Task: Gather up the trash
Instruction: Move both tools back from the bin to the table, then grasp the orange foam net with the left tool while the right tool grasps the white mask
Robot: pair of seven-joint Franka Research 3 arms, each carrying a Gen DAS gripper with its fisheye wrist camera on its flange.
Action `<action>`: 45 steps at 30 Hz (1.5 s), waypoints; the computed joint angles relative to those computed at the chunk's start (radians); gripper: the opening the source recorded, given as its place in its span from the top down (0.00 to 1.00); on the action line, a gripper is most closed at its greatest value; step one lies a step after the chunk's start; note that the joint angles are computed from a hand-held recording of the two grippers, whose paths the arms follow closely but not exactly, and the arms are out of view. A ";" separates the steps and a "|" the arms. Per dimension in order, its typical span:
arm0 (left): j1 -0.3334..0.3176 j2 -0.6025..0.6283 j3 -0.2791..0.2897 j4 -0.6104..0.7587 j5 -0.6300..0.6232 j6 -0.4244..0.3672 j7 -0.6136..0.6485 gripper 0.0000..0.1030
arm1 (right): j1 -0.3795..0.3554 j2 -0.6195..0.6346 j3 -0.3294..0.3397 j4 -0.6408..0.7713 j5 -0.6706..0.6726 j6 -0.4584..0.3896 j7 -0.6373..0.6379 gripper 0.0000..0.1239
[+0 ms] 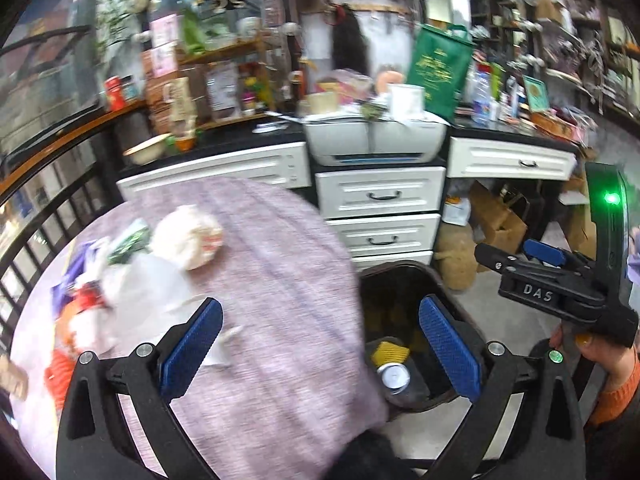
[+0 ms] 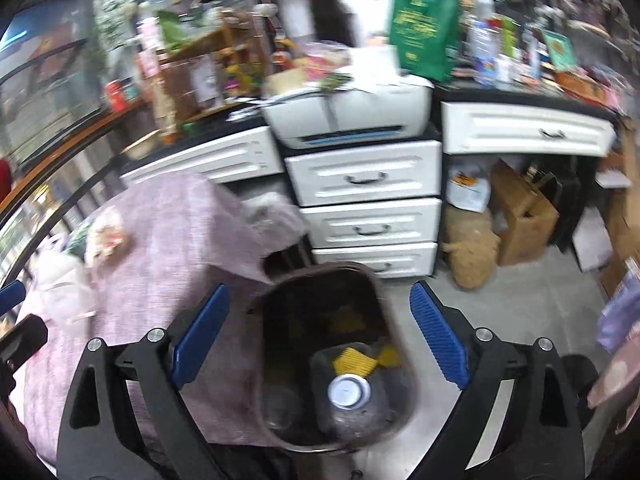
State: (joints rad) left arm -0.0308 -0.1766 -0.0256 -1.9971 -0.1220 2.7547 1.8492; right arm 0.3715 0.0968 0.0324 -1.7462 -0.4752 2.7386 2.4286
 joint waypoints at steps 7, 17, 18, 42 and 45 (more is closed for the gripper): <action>0.079 -0.058 0.038 -0.051 0.075 0.007 -0.058 0.05 | 0.053 0.092 0.035 0.141 0.135 0.007 -0.197 0.27; 0.230 -0.099 0.070 -0.110 0.247 0.027 -0.239 0.05 | 0.141 0.196 0.046 0.294 0.295 -0.022 -0.428 0.26; 0.247 -0.098 0.070 -0.111 0.271 0.029 -0.261 0.05 | 0.149 0.204 0.044 0.305 0.304 -0.025 -0.439 0.26; 0.327 0.030 0.169 -0.012 0.115 -0.075 -0.154 0.05 | 0.249 0.446 0.043 0.677 0.469 -0.230 -0.642 0.26; 0.342 0.087 0.142 0.039 0.144 -0.087 -0.147 0.05 | 0.262 0.505 0.037 0.771 0.471 -0.277 -0.651 0.26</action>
